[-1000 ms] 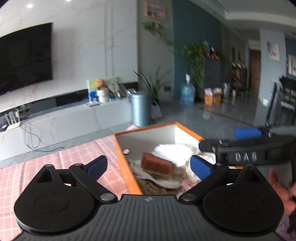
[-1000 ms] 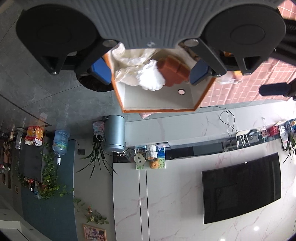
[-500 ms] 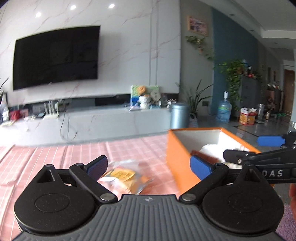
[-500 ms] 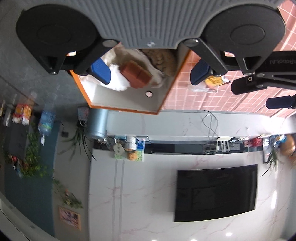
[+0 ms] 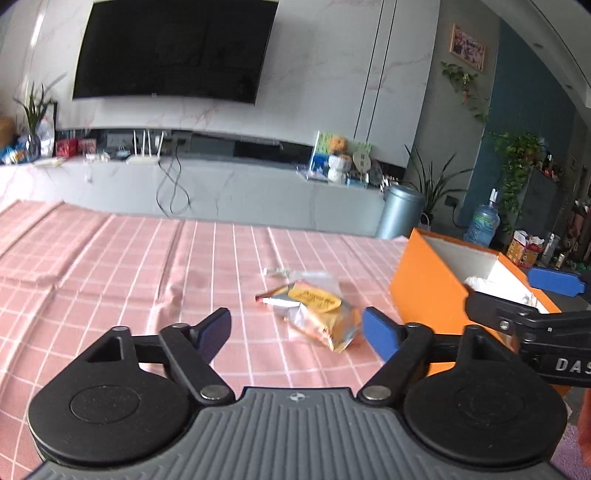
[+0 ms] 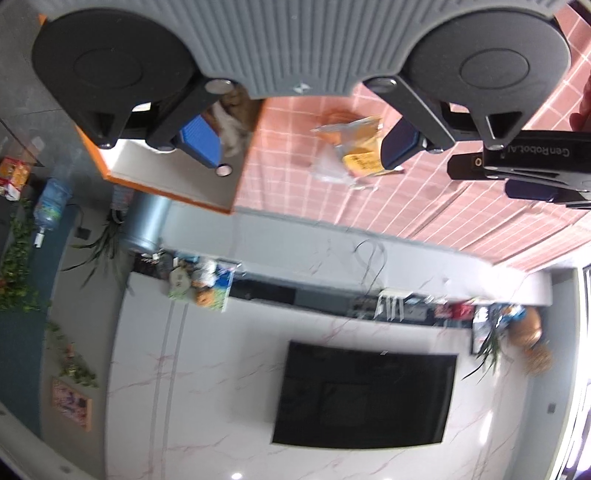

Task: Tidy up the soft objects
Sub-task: 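Move both tools back toward the snack packet on the table, then grasp the yellow Deeyeo snack packet with the left gripper while the right grasps the clear mesh bag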

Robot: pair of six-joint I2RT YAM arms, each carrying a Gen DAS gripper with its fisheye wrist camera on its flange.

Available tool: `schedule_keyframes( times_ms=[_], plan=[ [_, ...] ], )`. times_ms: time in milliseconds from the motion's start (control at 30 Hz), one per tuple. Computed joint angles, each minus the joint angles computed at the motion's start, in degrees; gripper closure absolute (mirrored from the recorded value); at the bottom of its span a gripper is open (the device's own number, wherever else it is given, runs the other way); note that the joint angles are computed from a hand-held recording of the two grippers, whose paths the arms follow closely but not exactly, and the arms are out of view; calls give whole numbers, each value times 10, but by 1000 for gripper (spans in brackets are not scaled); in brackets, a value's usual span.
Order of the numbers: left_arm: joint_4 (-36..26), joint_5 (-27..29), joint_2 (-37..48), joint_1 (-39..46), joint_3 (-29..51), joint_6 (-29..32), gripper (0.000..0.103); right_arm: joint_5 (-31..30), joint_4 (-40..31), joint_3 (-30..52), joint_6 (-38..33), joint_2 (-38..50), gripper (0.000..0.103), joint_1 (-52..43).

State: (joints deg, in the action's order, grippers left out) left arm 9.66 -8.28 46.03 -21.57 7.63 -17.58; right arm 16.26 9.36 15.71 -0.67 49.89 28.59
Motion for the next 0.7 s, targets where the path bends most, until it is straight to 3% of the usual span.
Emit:
schedule_keyframes(
  times_ms=[67,300,633,700],
  plan=[
    [2,39,-4,36,-9,4,15,-7,7,15,-1,39,12,5],
    [15,79,74,90,17,50,14,-37,-6,91,-3,182,14,6],
    [6,179,244,152,122,136,15,-143,-195,325,-73,397,19,-65],
    [2,199,270,158,143,135,15,-158,-229,374,-81,432,25,-79]
  ],
)
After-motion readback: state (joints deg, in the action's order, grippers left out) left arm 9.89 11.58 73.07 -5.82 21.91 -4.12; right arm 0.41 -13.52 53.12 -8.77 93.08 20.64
